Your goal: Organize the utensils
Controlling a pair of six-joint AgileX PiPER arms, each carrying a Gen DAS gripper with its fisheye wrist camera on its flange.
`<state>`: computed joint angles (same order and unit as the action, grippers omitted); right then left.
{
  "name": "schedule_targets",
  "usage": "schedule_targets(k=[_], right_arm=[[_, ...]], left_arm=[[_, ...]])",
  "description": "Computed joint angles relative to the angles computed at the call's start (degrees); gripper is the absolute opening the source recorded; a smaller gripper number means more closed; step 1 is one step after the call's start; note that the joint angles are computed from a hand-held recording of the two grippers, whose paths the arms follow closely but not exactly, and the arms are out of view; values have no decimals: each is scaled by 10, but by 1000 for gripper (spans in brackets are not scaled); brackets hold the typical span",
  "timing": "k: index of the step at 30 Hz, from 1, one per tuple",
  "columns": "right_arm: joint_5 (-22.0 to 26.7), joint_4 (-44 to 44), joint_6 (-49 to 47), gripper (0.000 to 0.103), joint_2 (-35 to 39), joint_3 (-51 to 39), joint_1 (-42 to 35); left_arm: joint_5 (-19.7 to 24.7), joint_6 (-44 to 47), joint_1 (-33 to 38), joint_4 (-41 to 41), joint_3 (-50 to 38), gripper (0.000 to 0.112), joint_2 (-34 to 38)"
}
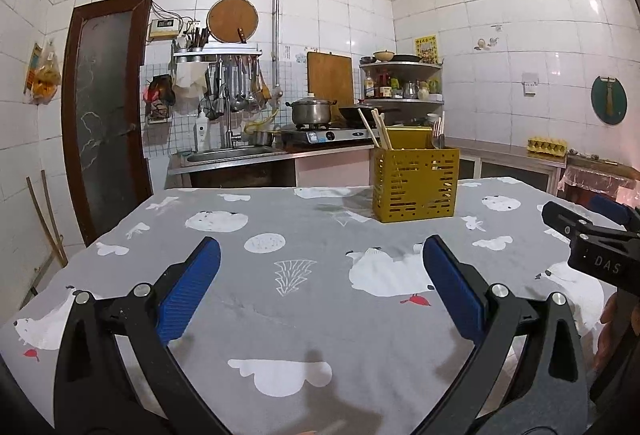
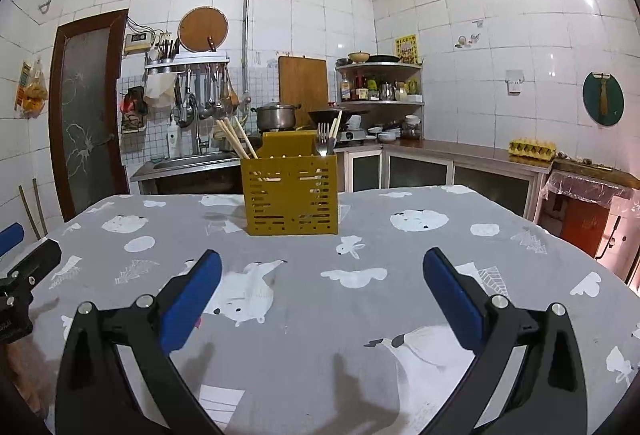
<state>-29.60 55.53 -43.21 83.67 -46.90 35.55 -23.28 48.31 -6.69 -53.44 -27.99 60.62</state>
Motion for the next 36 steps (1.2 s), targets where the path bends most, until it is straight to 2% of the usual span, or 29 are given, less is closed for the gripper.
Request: schedule_targets(k=[6, 20, 36], right_arm=[[-7, -3, 2, 99, -4, 3, 4], [-8, 8, -10, 99, -5, 2, 7], [-5, 9, -12, 99, -5, 0, 5]], left_arm=[[23, 6, 15, -14, -9, 98, 4], [19, 30, 11, -44, -13, 98, 4], [20, 23, 14, -36, -11, 98, 2]])
